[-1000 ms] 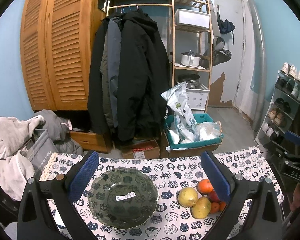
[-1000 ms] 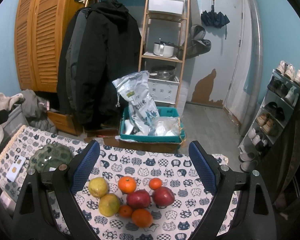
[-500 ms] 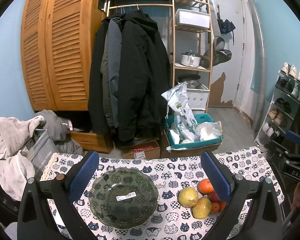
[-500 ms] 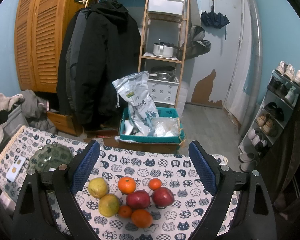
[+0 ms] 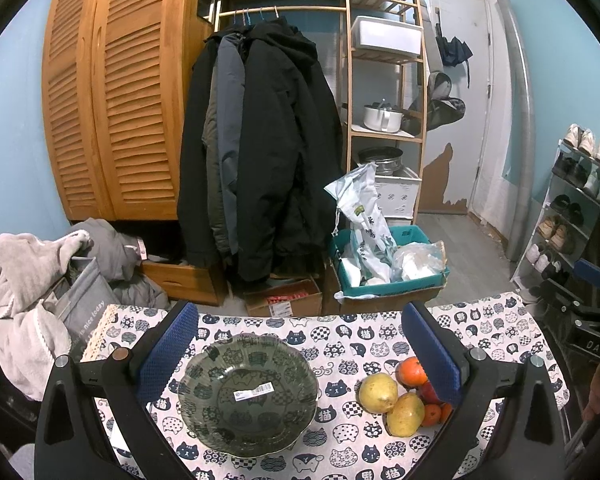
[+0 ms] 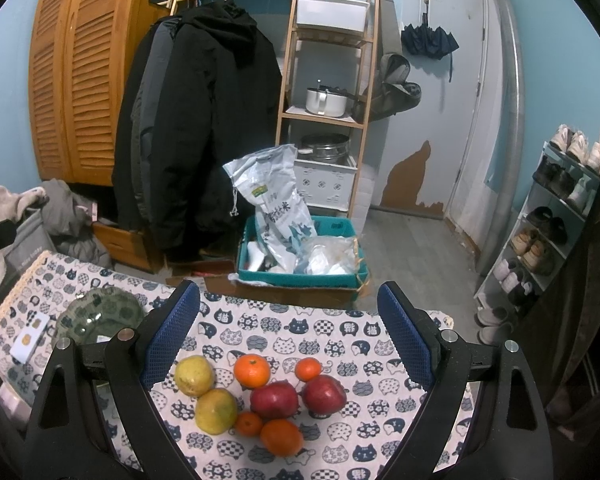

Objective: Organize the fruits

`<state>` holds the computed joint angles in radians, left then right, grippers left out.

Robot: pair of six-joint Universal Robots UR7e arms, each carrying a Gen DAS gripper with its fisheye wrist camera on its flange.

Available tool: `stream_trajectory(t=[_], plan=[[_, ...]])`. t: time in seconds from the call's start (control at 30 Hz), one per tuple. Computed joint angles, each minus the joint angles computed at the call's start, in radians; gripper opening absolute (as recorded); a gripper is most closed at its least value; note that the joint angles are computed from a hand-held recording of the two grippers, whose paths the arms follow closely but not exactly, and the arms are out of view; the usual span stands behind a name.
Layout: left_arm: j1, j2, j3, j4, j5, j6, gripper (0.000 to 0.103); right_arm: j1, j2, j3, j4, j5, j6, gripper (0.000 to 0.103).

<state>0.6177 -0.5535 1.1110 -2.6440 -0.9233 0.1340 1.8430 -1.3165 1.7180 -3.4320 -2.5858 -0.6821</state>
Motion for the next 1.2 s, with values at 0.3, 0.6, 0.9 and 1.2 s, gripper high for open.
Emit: stream_trajectory(t=[0.3,0.6,0.9,1.2], plan=[[0.004,-0.003,0.003,0.005,0.005,-0.001,0.103,-0.001,0.0,0.002,-0.004,0.002,-0.003,0.089],[0.006,0.008,-0.018,0.028,0.015,-0.004,0.103,-0.005,-0.005,-0.02,-0.012,-0.007,-0.032,0.089],[0.005,0.043,-0.06,0.085,0.034,-0.006,0.103,-0.021,-0.007,-0.023,0.003,-0.037,-0.02,0.089],[0.019,0.098,-0.133,0.218,0.018,-0.044,0.103,-0.065,-0.035,0.005,0.107,-0.059,0.063,0.089]])
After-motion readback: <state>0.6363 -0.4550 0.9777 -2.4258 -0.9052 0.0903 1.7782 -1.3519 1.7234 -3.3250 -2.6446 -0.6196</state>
